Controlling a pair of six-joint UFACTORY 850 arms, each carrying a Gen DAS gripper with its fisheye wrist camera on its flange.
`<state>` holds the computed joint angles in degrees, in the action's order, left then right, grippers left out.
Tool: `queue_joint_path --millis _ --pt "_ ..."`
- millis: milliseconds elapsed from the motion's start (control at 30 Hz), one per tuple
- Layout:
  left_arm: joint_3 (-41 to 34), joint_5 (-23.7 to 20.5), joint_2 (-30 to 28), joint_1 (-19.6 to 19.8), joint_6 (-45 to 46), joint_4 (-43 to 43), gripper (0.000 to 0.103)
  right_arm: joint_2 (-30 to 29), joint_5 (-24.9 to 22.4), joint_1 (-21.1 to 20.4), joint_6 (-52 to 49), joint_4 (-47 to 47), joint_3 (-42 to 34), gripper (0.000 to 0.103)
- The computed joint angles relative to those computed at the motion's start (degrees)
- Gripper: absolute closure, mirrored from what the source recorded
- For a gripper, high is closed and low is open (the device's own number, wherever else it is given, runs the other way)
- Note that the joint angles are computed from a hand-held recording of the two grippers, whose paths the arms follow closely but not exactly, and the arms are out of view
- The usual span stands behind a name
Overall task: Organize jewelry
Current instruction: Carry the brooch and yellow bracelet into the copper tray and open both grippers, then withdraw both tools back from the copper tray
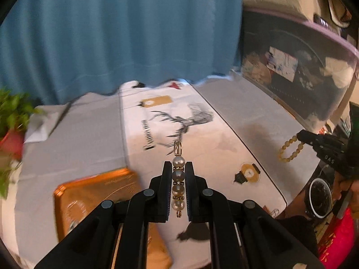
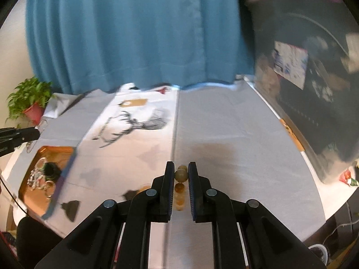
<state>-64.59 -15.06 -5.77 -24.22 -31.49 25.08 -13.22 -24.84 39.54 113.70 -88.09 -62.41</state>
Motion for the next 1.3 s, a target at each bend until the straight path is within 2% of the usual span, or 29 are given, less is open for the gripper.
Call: queue_joint_path --millis 100,167,300,367,600,833,1000,1067,1100,1133,1200,1233,1267,1300 --pt "4.6 0.2 5.0 1.2 -6.0 3.7 0.094 -0.8 -1.1 3.1 -2.4 2.0 -1.9 0.090" --pt "7.2 -0.1 7.7 1.7 -12.3 9.5 0.094 -1.4 -1.4 4.9 -3.1 2.4 -2.9 0.090" --pt "11.0 -1.0 11.5 4.1 -16.1 12.2 0.094 -4.0 -0.7 8.6 -4.9 3.0 -6.2 0.090" --pt "12.3 -1.6 12.5 5.4 -19.3 15.1 0.094 -6.5 0.7 10.3 -7.2 4.1 -9.2 0.090" --pt "14.6 -1.6 12.9 10.2 -19.8 15.7 0.094 -15.6 6.2 13.1 -16.0 10.6 -20.8 0.090" --pt "15.4 0.5 10.7 14.9 -13.6 10.2 0.094 -26.0 9.8 14.3 -38.3 30.2 -35.2 0.090" --pt "15.5 2.1 8.3 16.5 -13.8 10.7 0.093 -31.9 9.1 14.7 -54.2 44.9 -43.5 0.090" --pt "15.3 2.4 7.0 17.0 -16.0 12.7 0.077 -34.4 8.2 14.7 -59.7 49.9 -47.0 0.090" --pt "14.7 1.3 5.9 17.2 -15.8 12.2 0.026 -35.8 7.5 14.7 -63.0 52.7 -49.0 0.089" --pt "14.1 -0.6 4.8 17.1 -17.5 13.3 0.004 -38.2 5.0 14.8 -68.3 57.4 -52.6 0.085" --pt "15.2 0.3 5.2 17.4 -23.1 18.6 0.003 -42.0 -1.8 15.3 -71.7 59.9 -58.5 0.050" --pt "15.6 0.0 5.3 17.5 -22.8 18.1 0.003 -42.4 -2.8 15.4 -71.0 59.0 -59.0 0.021" --pt "15.8 -0.7 5.4 17.4 -22.8 17.9 0.003 -41.6 -2.0 15.7 -67.8 55.6 -57.3 0.015" --pt "16.1 -1.3 5.6 17.3 -22.9 17.9 0.003 -40.5 -0.8 16.0 -63.8 51.2 -54.9 0.015"
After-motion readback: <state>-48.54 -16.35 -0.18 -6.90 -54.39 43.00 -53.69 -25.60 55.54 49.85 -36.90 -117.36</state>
